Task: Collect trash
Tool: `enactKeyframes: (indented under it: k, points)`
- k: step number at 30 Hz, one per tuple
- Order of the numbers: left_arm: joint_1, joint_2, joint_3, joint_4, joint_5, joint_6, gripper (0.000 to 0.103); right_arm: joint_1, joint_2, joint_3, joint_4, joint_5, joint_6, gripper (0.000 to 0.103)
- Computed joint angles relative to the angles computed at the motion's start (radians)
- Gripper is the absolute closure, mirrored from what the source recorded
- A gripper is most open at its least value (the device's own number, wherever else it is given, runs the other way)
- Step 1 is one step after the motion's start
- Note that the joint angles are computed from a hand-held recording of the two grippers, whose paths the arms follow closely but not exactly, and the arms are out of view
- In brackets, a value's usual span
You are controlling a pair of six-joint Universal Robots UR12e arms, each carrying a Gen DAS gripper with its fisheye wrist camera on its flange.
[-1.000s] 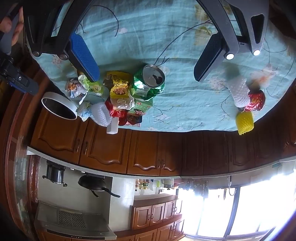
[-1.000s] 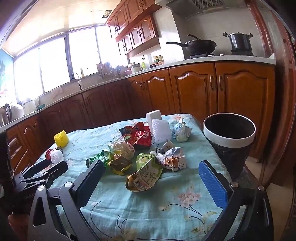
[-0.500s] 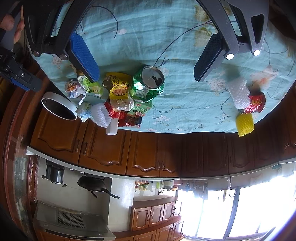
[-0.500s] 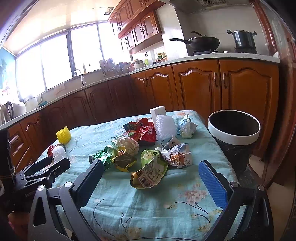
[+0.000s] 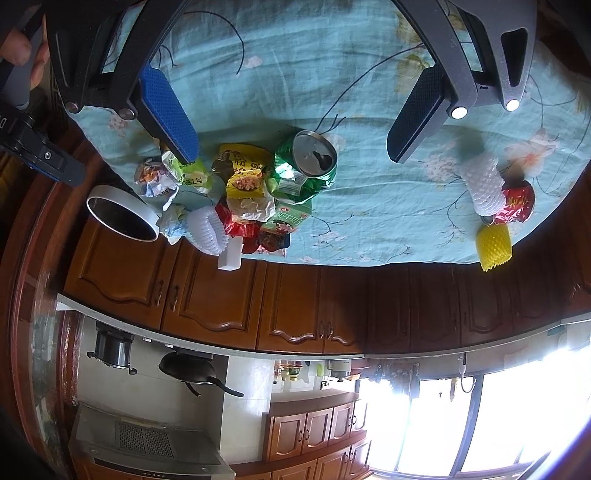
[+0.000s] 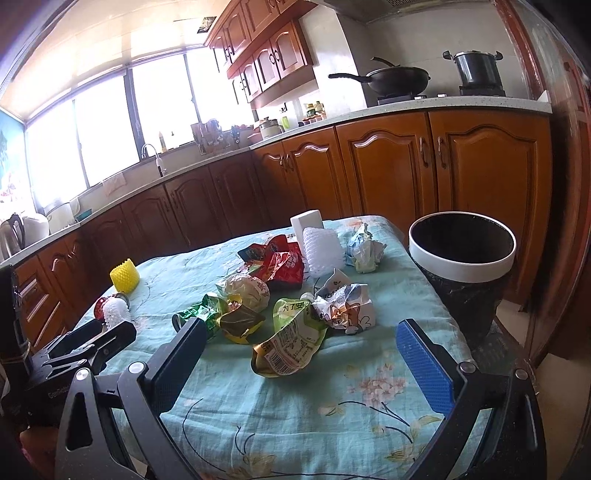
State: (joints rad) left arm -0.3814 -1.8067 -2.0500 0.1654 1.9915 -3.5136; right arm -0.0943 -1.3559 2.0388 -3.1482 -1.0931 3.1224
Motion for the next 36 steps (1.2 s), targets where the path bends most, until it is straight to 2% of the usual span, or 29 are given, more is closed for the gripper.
enactKeyframes:
  k: [29, 36]
  points:
    - [-0.007, 0.001, 0.007, -0.005, -0.002, 0.004, 0.001, 0.001, -0.003, 0.002, -0.018, -0.012, -0.001, 0.0]
    - [-0.004, -0.001, 0.012, -0.014, -0.022, 0.009, 0.001, -0.003, 0.002, 0.001, -0.023, -0.016, -0.005, 0.0]
